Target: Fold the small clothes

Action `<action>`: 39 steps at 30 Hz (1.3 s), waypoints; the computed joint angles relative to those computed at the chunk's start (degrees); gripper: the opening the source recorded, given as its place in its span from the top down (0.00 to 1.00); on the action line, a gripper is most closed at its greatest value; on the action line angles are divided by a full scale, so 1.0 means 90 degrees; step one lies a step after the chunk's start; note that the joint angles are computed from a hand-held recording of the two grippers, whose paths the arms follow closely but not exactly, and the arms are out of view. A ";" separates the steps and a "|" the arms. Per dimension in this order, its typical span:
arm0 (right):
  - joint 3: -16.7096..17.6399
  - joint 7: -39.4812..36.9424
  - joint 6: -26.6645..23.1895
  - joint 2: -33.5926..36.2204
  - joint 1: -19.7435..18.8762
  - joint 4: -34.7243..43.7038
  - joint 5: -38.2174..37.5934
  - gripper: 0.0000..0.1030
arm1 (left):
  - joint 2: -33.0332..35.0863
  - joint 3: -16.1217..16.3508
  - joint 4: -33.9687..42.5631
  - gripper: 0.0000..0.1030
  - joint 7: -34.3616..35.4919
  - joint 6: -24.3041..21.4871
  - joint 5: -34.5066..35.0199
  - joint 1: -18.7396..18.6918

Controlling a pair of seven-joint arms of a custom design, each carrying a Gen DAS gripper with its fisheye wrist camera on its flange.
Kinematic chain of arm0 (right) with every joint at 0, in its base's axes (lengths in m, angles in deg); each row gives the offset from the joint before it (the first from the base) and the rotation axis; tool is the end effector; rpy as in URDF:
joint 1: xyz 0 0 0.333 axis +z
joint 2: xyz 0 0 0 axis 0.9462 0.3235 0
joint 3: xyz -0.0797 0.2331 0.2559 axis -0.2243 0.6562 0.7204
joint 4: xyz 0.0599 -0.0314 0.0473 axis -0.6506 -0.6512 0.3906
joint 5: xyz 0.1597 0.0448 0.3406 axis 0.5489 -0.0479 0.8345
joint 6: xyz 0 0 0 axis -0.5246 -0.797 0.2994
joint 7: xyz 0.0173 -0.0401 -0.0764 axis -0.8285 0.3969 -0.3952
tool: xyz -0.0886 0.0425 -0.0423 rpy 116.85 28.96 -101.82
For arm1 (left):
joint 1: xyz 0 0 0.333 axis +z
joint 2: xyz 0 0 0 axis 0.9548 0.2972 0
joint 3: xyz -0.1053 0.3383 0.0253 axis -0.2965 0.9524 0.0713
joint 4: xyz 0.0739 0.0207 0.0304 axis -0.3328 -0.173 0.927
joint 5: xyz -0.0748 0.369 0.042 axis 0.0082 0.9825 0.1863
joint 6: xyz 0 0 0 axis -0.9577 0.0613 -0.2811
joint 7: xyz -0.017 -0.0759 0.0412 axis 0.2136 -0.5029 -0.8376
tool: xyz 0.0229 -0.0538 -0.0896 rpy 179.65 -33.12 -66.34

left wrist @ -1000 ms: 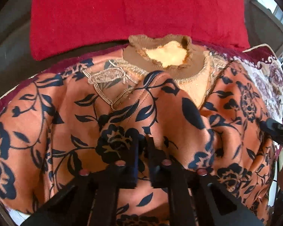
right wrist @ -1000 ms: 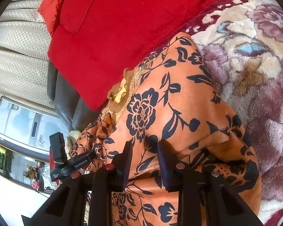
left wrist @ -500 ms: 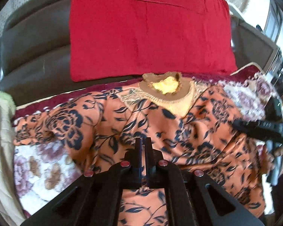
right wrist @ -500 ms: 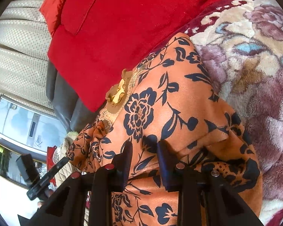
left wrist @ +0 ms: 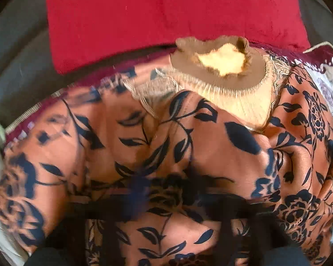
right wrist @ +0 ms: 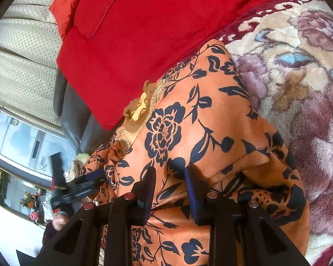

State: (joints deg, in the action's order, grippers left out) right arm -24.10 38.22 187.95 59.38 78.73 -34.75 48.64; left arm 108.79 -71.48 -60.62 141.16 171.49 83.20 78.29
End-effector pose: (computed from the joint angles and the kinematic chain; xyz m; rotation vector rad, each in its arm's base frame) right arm 0.6536 0.1711 0.5388 -1.2868 1.7296 0.2577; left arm 0.7108 0.0349 0.5591 -1.7500 2.2893 -0.3829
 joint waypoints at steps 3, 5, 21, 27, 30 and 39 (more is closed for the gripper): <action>-0.0007 -0.0030 -0.0033 0.0008 -0.0002 0.0018 -0.0075 0.70 | -0.0418 -0.0151 -0.0668 0.92 0.0575 0.0646 -0.0465 0.0191; 0.0003 -0.0060 -0.0039 0.0025 -0.0012 0.0029 -0.0064 0.70 | -0.0729 -0.0130 -0.1047 0.92 0.0751 0.0933 -0.0572 0.0216; -0.0198 0.1619 0.0203 0.0017 0.0354 0.0145 -0.2146 0.70 | -0.2290 0.0479 -0.2205 0.69 0.1452 0.0764 -0.1327 0.0971; 0.0106 0.1603 0.0113 0.0229 0.0446 0.0735 -0.2704 0.68 | -0.1994 0.0778 -0.1804 0.34 0.0464 0.0653 -0.1412 0.1461; 0.0299 0.1612 -0.0324 0.0650 0.0561 0.1408 -0.2933 0.69 | -0.1599 0.0814 -0.1298 0.34 -0.0014 0.0187 -0.1926 0.1738; 0.0269 0.2144 -0.0682 0.1263 0.1162 0.2020 -0.4041 0.29 | -0.0329 0.0576 -0.0075 0.34 -0.2086 -0.0689 -0.3429 0.2472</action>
